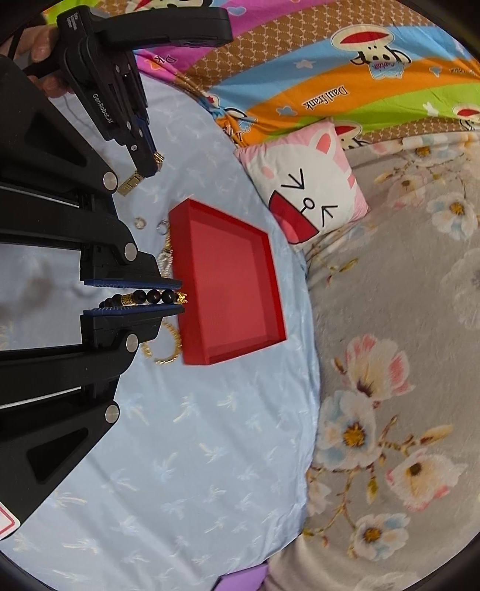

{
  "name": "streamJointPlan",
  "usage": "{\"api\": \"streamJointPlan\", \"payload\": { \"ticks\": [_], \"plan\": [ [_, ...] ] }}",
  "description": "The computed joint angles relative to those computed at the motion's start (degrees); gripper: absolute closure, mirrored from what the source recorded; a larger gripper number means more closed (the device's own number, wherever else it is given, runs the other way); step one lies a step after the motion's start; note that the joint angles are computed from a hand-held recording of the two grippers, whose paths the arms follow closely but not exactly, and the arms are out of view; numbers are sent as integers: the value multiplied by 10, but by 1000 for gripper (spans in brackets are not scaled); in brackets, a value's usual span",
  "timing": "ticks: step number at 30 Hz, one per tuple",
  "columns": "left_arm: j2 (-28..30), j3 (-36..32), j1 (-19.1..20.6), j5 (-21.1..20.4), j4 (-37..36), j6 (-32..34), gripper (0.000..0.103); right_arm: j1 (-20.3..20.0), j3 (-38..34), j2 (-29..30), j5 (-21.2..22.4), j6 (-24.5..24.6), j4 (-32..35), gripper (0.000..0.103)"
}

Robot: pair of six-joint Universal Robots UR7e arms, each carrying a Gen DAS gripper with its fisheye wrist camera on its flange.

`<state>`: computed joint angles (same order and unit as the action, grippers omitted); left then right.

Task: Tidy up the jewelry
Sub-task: 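Carry watch and bead bracelet into the red box and open both tools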

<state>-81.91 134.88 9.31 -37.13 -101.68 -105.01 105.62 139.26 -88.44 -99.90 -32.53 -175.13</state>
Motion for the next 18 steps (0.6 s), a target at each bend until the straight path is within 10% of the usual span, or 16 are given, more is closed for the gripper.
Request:
{"api": "streamJointPlan", "payload": {
  "ticks": [8, 18],
  "plan": [
    [-9, -57, 90, 98, -12, 121, 89, 35, -116, 137, 3, -9, -19, 96],
    [59, -110, 279, 137, -355, 494, 89, 38, -332, 347, 7, 17, 74, 96]
  ]
}}
